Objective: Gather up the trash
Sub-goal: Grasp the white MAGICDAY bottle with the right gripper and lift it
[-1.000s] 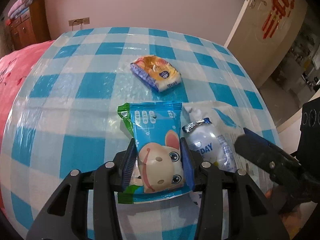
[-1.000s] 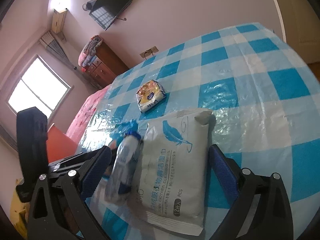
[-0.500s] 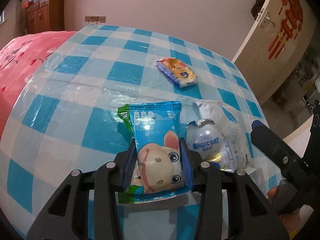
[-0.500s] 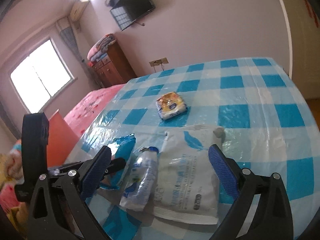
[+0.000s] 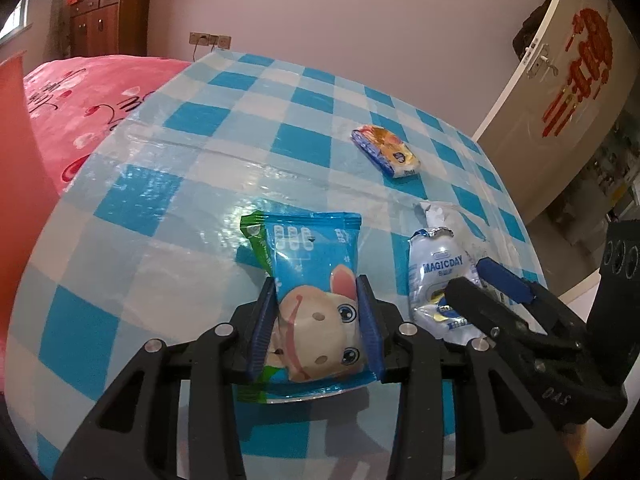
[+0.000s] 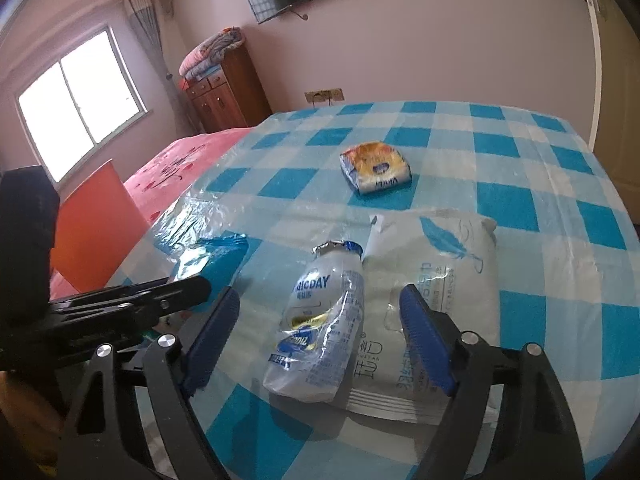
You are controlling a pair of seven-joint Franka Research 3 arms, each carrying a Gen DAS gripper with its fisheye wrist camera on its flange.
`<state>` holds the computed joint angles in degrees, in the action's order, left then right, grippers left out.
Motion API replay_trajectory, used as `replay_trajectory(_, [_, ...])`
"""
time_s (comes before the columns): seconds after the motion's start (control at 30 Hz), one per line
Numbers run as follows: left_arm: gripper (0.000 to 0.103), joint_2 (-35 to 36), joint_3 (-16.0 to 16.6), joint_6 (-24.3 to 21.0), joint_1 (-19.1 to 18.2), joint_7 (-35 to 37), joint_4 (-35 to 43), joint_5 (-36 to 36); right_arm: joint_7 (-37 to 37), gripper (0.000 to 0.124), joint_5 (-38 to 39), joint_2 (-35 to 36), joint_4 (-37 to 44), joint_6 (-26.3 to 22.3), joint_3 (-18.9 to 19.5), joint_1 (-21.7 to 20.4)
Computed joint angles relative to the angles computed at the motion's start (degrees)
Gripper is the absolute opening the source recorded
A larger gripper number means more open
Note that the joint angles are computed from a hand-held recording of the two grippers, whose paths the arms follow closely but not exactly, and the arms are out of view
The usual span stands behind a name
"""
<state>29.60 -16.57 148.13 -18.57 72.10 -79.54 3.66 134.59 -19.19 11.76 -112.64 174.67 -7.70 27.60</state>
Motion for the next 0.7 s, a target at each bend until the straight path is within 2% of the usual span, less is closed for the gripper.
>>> replay_trajectory(0.13, [0.04, -1.35, -0.75, 0.88, 1.27, 1.31, -2.24, -1.2, 2.7, 0.08, -4.29, 0.8, 2.47, -5.18, -1.34, 1.7])
replay_trajectory(0.27, [0.04, -1.83, -0.85, 1.14, 1.48, 2.47, -3.04, -1.35, 5.14, 0.078, -9.2, 1.58, 4.91, -9.95, -0.37, 1.47])
replay_trajectory(0.43, [0.045, -2.01, -0.09, 0.45, 0.72, 3.19, -3.22, 0.26, 8.12, 0.062, -15.23, 2.24, 7.32, -15.26, 1.04, 1.17])
replay_trajectory(0.6, [0.056, -1.59, 0.68, -0.23, 0.1, 2.48, -2.87, 1.67, 10.47, 0.041, -18.62, 1.62, 6.85, -15.94, 2.48, 0.04])
replay_trajectory(0.7, [0.057, -1.45, 0.88, -0.18, -0.2, 2.52, -2.83, 2.58, 10.71, 0.034, -19.32, 1.14, 6.16, -15.14, 3.3, -0.76])
